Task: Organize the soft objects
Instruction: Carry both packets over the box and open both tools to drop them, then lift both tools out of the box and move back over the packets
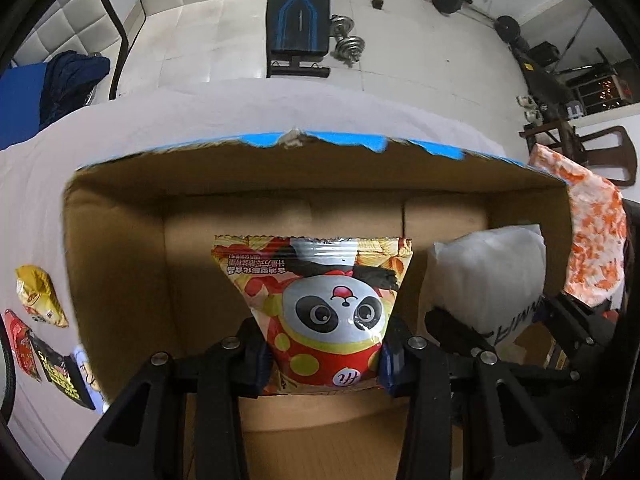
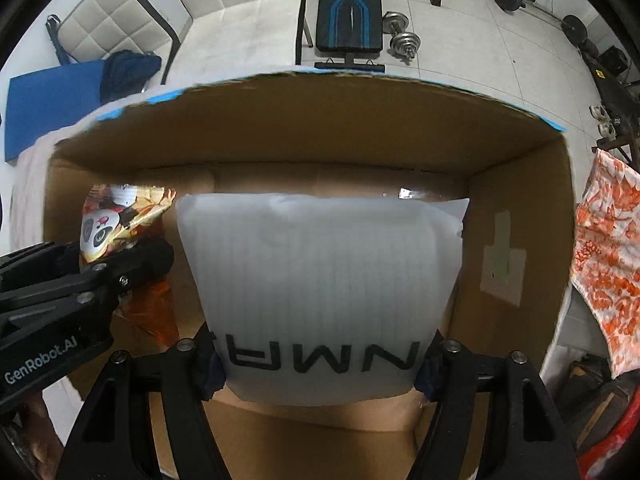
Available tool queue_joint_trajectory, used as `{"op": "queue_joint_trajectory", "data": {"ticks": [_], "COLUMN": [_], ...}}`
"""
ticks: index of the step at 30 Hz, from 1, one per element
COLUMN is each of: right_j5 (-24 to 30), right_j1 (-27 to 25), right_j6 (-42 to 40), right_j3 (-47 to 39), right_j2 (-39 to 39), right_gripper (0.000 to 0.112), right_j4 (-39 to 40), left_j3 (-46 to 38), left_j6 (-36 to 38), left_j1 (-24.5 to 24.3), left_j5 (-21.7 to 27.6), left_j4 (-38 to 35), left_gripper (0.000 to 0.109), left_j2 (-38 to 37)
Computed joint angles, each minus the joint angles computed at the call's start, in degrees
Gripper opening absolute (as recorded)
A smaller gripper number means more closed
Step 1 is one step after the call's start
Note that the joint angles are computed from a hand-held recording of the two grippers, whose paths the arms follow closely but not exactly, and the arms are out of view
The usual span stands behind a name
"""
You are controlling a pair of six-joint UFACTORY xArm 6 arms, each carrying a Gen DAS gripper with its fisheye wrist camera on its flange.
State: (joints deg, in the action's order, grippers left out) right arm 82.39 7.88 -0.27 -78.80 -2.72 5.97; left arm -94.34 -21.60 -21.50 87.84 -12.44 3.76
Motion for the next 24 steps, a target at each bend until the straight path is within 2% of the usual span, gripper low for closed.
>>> {"op": "queue_joint_trajectory", "data": {"ticks": [7, 11, 13, 15, 19, 20, 24], "right_j5": [-1.05, -1.02, -1.66, -1.81, -2.29, -2.17, -2.36], "right_j1": [1.90, 1.99, 1.85, 1.50, 1.34, 1.19, 1.76], "right_j6": [0.75, 0.99, 1.28, 1.45, 1.65, 1.60, 2.05], "right_j3": [-0.65, -1.34, -0.66, -0.25, -0.34, -0.76, -0.47], "right_j2": [2.62, 3.95, 3.58, 3.13, 1.93, 1.94, 0.04], "right_gripper": [0.076, 0.077, 0.078, 0.080, 0.090, 0.093, 0.101], "right_j4": [-2.77, -3.78, -4.48, -4.58, -5.27, -5.13, -5.76], "left_j3": [-0.10, -0.25, -0.17, 0.24, 1.01, 0.75, 0.78], "left_j6": [-0.38, -1.00, -1.32, -1.49, -1.76, -1.74, -2.39], "left_j1": [0.32, 0.34, 0.15, 0.19, 0.08, -0.01, -1.12], "left_j5": [0.35, 0.80, 0.52, 0.32, -0.35, -0.33, -0.64], "left_j4": [-0.74, -0.31, 0.64, 0.78, 1.73, 2.15, 6.14], "left_gripper": [0.040, 0.056, 0.056, 0.069, 0.076, 0.083, 0.085], "left_j2": [1.92, 1.83, 1.37, 0.72, -0.65, -0.75, -2.33]}}
